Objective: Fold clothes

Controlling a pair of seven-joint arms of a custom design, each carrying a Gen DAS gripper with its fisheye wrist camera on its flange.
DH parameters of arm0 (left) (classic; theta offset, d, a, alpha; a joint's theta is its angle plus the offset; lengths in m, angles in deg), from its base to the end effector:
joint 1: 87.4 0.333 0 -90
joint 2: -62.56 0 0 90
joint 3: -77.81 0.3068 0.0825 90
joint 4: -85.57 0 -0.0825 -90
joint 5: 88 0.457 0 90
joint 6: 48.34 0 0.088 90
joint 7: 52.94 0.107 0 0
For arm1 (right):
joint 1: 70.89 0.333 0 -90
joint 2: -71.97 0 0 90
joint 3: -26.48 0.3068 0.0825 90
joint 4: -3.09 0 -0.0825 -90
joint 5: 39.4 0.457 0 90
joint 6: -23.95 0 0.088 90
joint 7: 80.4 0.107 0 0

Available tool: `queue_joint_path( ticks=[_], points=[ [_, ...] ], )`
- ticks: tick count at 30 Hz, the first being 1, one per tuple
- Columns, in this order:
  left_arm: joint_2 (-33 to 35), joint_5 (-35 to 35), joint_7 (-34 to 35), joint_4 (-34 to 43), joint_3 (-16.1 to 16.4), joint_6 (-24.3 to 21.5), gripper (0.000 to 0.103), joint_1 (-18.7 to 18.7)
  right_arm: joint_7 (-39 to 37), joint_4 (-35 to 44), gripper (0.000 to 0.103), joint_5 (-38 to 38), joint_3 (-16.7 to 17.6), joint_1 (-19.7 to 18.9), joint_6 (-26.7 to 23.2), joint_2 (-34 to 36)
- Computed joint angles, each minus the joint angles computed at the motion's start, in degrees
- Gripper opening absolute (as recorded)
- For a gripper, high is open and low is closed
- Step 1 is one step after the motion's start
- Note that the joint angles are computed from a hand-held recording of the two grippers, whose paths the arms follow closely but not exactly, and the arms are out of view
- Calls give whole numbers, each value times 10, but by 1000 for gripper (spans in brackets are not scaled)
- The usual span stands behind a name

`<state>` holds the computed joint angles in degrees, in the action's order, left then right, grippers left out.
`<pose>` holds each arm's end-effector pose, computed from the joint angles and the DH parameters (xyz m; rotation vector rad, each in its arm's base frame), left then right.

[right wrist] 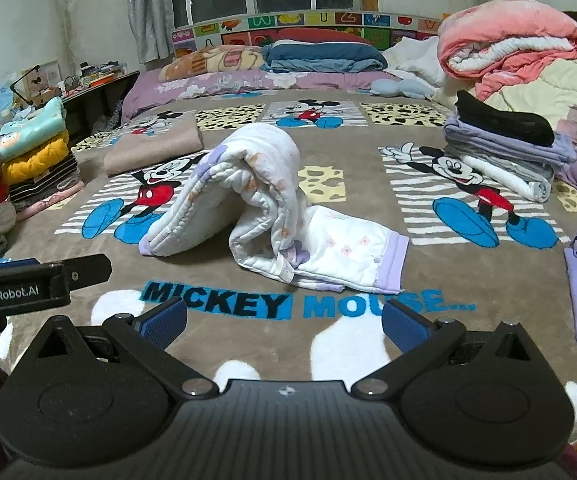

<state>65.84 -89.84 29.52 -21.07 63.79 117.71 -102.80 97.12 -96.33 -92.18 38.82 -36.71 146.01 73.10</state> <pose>0.6082 -0.3367 0.5710 -1.4196 2.0231 -1.2022 0.4921 0.4665 0.5855 -1.3519 1.9408 -0.8435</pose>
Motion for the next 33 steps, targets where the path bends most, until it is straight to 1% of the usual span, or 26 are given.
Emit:
queue_joint_path(
  ticks=[3, 6, 9, 10, 14, 16, 17, 19, 21, 22, 23, 24, 27, 30, 33],
  points=[
    [13, -14, 8, 5, -2, 7, 103, 1, 13, -21, 103, -4, -6, -8, 38, -9],
    [30, -74, 41, 12, -13, 18, 103, 9, 38, -43, 103, -21, -8, -19, 74, -17],
    [52, -118, 64, 35, -21, -10, 103, 17, 56, -62, 103, -38, -11, -31, 102, -20],
    [61, -139, 80, 50, -26, -35, 103, 23, 70, -72, 103, -48, -13, -36, 119, -23],
    [90, -240, 124, 86, -42, -95, 103, 47, 159, -119, 103, -107, -17, -58, 199, -37],
    [95, -266, 132, 85, -43, -88, 103, 48, 210, -138, 103, -142, -18, -69, 238, -42],
    [97, -274, 132, 85, -42, -82, 103, 48, 227, -143, 103, -155, -17, -74, 248, -43],
    [104, -290, 134, 91, -43, -81, 103, 51, 255, -152, 103, -179, -16, -81, 262, -44],
    [113, -333, 142, 97, -52, -78, 103, 61, 292, -160, 103, -205, -16, -87, 271, -46],
    [119, -365, 153, 102, -60, -78, 103, 70, 312, -163, 103, -219, -16, -90, 275, -47],
    [124, -389, 159, 106, -64, -75, 103, 75, 327, -167, 103, -226, -17, -93, 277, -48],
    [131, -399, 153, 111, -64, -71, 102, 75, 338, -170, 103, -228, -17, -95, 276, -49],
    [150, -459, 168, 131, -79, -69, 102, 90, 379, -180, 103, -243, -19, -103, 277, -54],
    [170, -520, 179, 156, -94, -76, 101, 104, 446, -191, 103, -272, -22, -113, 294, -56],
    [192, -576, 186, 181, -105, -85, 100, 116, 538, -195, 103, -328, -24, -121, 298, -54]
  ],
)
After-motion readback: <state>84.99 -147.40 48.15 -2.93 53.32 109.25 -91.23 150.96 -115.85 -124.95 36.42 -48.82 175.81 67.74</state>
